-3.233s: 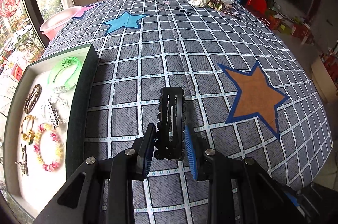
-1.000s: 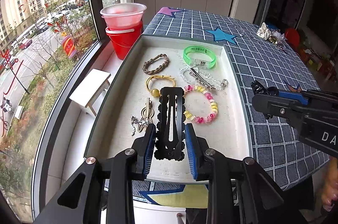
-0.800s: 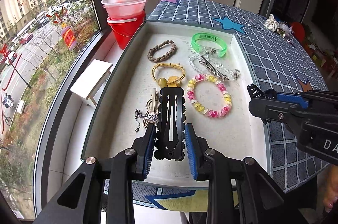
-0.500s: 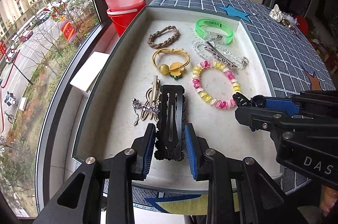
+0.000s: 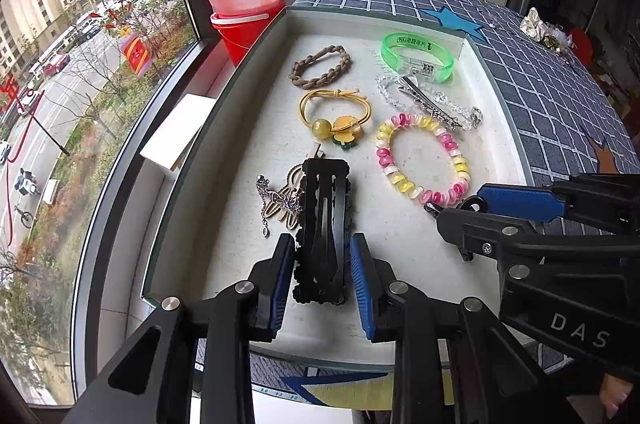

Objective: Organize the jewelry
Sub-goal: 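Open both tools to release the black clips in the tray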

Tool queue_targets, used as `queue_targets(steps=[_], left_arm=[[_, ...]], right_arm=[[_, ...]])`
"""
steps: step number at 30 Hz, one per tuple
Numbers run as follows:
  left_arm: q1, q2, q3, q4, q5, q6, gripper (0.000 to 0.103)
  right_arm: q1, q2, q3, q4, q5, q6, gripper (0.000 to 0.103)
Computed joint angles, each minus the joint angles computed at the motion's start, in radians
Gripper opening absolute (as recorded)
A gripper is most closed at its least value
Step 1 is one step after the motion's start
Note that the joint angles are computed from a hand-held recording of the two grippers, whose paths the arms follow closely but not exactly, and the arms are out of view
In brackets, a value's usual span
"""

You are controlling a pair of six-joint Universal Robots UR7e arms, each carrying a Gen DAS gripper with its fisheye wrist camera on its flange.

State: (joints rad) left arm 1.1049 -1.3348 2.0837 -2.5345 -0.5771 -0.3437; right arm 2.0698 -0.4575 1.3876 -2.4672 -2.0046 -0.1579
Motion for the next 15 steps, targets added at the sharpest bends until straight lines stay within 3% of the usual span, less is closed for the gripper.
queue_targets(steps=[2,7,15], left_arm=[[-0.003,-0.001,0.000,-0.003,0.006,-0.004,0.036],[-0.020,-0.003,0.001,-0.003,0.032,-0.009,0.036],[-0.052,-0.028,0.001,0.023,0.048,-0.038,0.036]], right_arm=[[-0.004,-0.003,-0.001,-0.011,0.010,0.002,0.046],[-0.001,-0.025,0.015,-0.050,0.021,0.000,0.048],[0.010,-0.057,0.016,-0.040,0.001,-0.007,0.062]])
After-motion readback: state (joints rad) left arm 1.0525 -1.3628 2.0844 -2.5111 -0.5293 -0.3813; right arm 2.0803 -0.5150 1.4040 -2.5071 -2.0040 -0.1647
